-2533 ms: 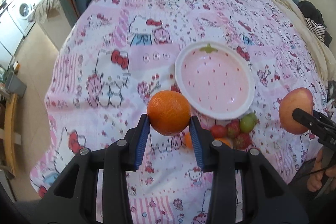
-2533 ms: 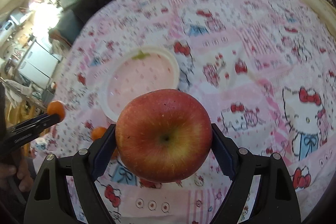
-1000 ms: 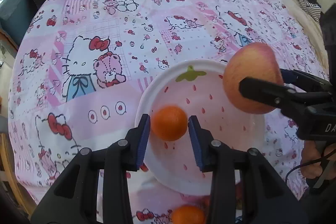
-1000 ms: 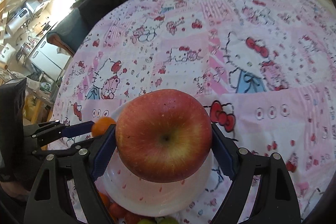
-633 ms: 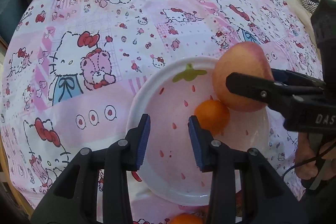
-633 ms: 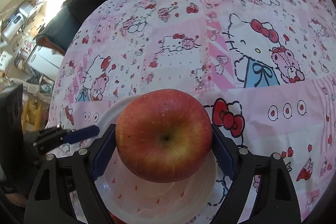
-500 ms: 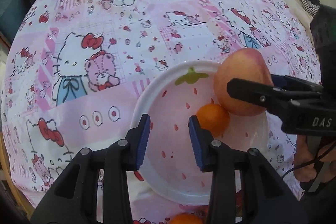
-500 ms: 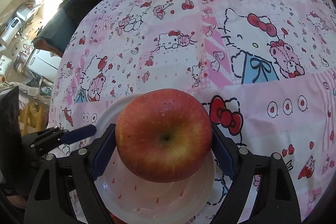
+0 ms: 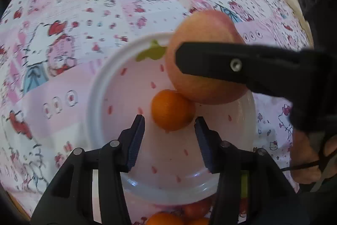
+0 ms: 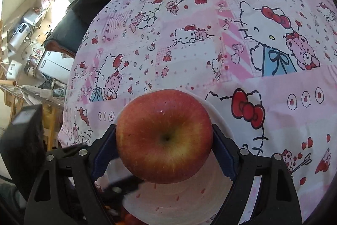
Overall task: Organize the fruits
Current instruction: 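Carry the mandarin and apple onto the white plate and release both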
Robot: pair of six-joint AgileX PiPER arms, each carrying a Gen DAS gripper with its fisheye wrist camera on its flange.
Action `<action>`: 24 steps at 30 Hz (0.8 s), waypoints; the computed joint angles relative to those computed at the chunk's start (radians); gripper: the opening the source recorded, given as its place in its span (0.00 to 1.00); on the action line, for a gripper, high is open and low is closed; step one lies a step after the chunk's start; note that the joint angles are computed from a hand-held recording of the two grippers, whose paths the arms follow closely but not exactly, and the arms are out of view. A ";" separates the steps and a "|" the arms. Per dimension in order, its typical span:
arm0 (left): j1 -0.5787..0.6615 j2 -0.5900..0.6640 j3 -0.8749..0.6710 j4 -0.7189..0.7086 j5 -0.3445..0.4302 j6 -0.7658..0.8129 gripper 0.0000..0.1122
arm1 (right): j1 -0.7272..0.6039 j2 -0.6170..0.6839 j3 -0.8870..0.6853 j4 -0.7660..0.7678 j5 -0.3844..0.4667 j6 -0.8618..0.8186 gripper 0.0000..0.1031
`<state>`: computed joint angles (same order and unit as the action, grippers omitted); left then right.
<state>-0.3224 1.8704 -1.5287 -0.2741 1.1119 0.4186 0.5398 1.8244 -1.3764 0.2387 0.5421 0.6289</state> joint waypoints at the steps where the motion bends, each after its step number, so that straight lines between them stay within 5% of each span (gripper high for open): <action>1: -0.004 -0.001 0.009 -0.001 -0.015 0.012 0.33 | -0.002 -0.002 0.004 0.006 -0.002 -0.004 0.84; 16: 0.111 0.026 -0.069 -0.017 0.006 -0.022 0.31 | 0.007 0.024 -0.024 -0.066 0.076 0.054 0.85; 24: 0.101 0.024 -0.047 -0.009 0.011 -0.033 0.35 | -0.014 0.006 0.025 0.012 0.009 0.019 0.86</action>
<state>-0.2215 1.8939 -1.5759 -0.2834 1.1227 0.3856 0.5256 1.8299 -1.3515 0.2503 0.5512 0.6478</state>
